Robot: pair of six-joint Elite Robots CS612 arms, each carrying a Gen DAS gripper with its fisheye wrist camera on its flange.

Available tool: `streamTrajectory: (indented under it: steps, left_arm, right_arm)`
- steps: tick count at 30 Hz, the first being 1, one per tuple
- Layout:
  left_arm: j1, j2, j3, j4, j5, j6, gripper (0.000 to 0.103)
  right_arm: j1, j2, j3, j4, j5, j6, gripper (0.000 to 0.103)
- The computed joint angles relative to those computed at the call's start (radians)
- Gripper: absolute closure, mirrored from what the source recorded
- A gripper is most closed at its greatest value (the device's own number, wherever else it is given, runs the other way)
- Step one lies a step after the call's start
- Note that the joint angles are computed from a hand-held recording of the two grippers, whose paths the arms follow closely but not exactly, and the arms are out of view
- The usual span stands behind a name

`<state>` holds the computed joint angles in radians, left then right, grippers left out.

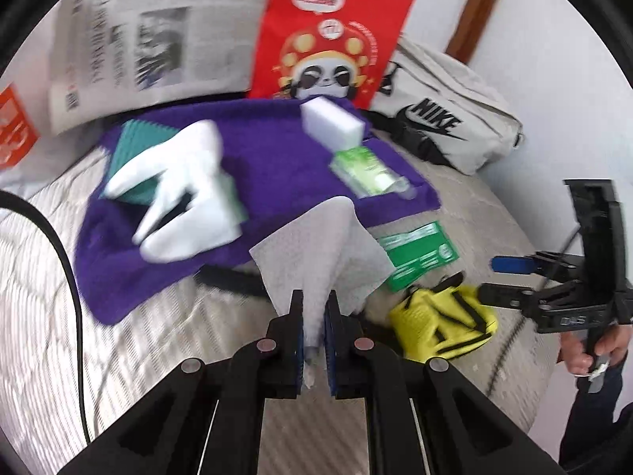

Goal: Organize soft objects
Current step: 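Grasp the yellow mesh bag with the right tool while the left holds the wipe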

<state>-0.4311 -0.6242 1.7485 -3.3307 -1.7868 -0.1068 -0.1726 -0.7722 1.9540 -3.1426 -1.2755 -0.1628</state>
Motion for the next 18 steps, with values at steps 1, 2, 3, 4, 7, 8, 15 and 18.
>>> streamTrajectory:
  steps: [1,2,3,4,7,8,15,18]
  left_arm:
    - [0.0,-0.001,0.005,-0.003,0.008,-0.005,0.094]
    - [0.004,-0.001,0.014,-0.008,0.015,-0.014,0.094]
    - [0.005,-0.002,0.019,-0.008,0.019,-0.023,0.094]
    - [0.005,-0.003,0.027,-0.011,0.033,-0.031,0.094]
    - [0.002,-0.006,0.048,-0.018,0.074,-0.042,0.094]
    - [0.004,-0.007,0.057,-0.024,0.079,-0.047,0.094]
    - [0.006,0.001,0.087,-0.031,0.091,-0.068,0.094]
    - [0.006,0.005,0.092,-0.041,0.079,-0.073,0.094]
  right_arm:
    - [0.002,-0.002,0.003,-0.003,0.006,-0.01,0.024]
    - [0.006,-0.003,0.008,-0.009,0.017,-0.031,0.023]
    - [0.011,-0.003,0.011,-0.01,0.023,-0.053,0.022]
    - [0.014,-0.002,0.012,-0.014,0.027,-0.071,0.021]
    - [0.03,0.007,0.025,-0.054,0.017,-0.127,0.021]
    - [0.036,0.01,0.028,-0.066,0.005,-0.141,0.021]
    - [0.078,0.056,0.028,-0.186,-0.088,-0.228,0.013]
    - [0.098,0.076,0.024,-0.239,-0.15,-0.274,0.013]
